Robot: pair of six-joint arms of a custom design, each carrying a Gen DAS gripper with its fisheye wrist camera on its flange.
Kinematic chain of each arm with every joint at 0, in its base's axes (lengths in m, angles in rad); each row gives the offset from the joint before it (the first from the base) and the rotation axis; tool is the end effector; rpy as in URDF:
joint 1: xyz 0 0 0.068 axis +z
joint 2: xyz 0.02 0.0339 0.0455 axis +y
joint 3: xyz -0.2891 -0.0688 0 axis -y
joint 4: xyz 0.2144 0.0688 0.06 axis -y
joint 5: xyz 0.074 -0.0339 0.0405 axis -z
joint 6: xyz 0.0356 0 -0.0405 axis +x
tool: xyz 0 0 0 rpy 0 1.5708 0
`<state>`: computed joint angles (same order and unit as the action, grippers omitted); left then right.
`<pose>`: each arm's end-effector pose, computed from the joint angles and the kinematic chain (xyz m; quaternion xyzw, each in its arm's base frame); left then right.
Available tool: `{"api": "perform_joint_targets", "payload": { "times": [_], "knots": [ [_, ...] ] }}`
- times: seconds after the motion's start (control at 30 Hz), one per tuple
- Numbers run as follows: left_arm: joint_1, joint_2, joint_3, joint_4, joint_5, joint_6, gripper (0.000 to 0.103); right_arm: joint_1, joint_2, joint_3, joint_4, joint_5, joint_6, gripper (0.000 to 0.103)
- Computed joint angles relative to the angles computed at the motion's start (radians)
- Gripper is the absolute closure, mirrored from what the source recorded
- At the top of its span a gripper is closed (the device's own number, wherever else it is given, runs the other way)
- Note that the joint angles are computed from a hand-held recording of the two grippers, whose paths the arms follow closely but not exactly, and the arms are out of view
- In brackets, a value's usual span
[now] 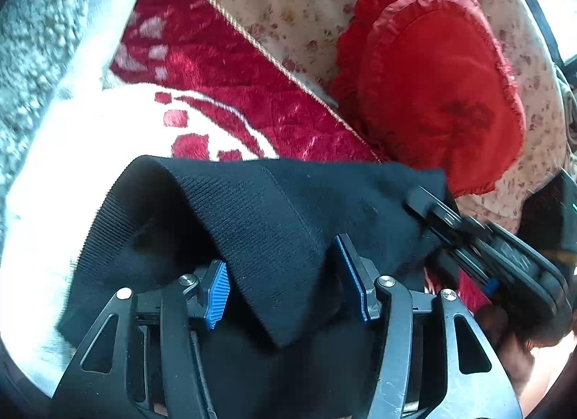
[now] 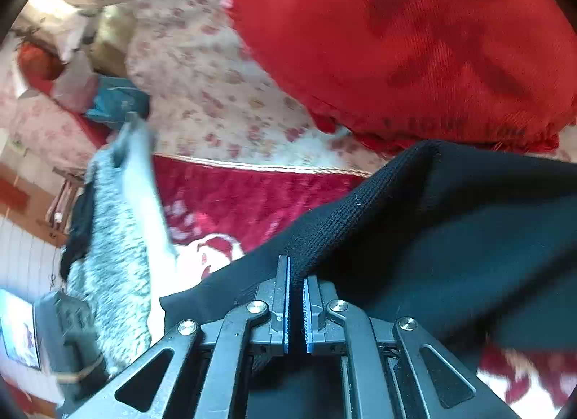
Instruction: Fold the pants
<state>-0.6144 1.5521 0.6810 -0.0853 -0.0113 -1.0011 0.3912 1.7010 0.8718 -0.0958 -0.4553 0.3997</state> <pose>0.2141 -0.1506 0.1876 -0.1848 0.9351 -0.2148 0.2129 0.2810 0.1328 0.1980 -0.0677 0.9241 0.3166 0.2028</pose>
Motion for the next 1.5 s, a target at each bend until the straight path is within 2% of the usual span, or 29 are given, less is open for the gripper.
{"api": "perform_joint_targets", "payload": {
  "times": [0.1, 0.17, 0.27, 0.37, 0.43, 0.5, 0.6, 0.67, 0.73, 0.83, 0.87, 1.0, 1.13, 1.27, 1.4, 1.47, 1.5],
  "knots": [
    [0.010, -0.091, -0.008, -0.056, -0.013, 0.031, 0.054, 0.045, -0.146, -0.060, -0.032, 0.019, 0.004, 0.098],
    [0.008, -0.184, -0.002, -0.139, -0.046, 0.059, 0.054, 0.098, -0.252, -0.100, -0.065, 0.057, 0.009, 0.098],
    [0.014, -0.272, 0.028, -0.266, -0.091, 0.104, 0.054, 0.190, -0.405, -0.187, -0.072, 0.089, 0.076, 0.098],
    [0.013, -0.302, 0.025, -0.323, -0.117, 0.117, 0.054, 0.342, -0.483, -0.267, -0.040, 0.159, 0.171, 0.098],
    [0.006, -0.294, 0.002, -0.328, -0.130, 0.110, 0.054, 0.460, -0.476, -0.323, 0.016, 0.240, 0.226, 0.098],
    [0.005, -0.292, -0.028, -0.317, -0.120, 0.097, 0.054, 0.547, -0.382, -0.362, 0.099, 0.280, 0.276, 0.098],
    [-0.037, -0.291, -0.061, -0.317, -0.150, 0.057, 0.054, 0.635, -0.261, -0.388, 0.185, 0.342, 0.320, 0.098],
    [-0.073, -0.302, -0.066, -0.337, -0.191, 0.033, 0.054, 0.641, -0.252, -0.407, 0.210, 0.351, 0.325, 0.098],
    [-0.090, -0.310, -0.069, -0.340, -0.200, 0.018, 0.054, 0.607, -0.269, -0.400, 0.173, 0.310, 0.309, 0.096],
    [-0.153, -0.324, -0.054, -0.369, -0.244, -0.024, 0.054, 0.551, -0.330, -0.384, 0.055, 0.234, 0.274, 0.078],
    [-0.192, -0.322, -0.042, -0.386, -0.280, -0.048, 0.054, 0.548, -0.372, -0.384, 0.010, 0.228, 0.253, 0.078],
    [-0.270, -0.289, -0.021, -0.386, -0.317, -0.089, 0.054, 0.591, -0.558, -0.344, -0.218, 0.296, 0.185, 0.078],
    [-0.300, -0.224, -0.006, -0.367, -0.319, -0.108, 0.054, 0.619, -0.667, -0.291, -0.337, 0.377, 0.130, 0.078],
    [-0.314, -0.159, -0.005, -0.329, -0.307, -0.114, 0.054, 0.635, -0.605, -0.253, -0.353, 0.531, 0.053, 0.078],
    [-0.314, -0.093, -0.016, -0.314, -0.319, -0.114, 0.054, 0.581, -0.475, -0.298, -0.263, 0.550, 0.009, 0.078],
    [-0.301, -0.085, -0.035, -0.296, -0.309, -0.111, 0.054, 0.558, -0.400, -0.349, -0.199, 0.474, 0.012, 0.077],
    [-0.301, -0.087, -0.038, -0.295, -0.314, -0.109, 0.054, 0.582, -0.403, -0.396, -0.151, 0.486, 0.031, 0.077]
  ]
}}
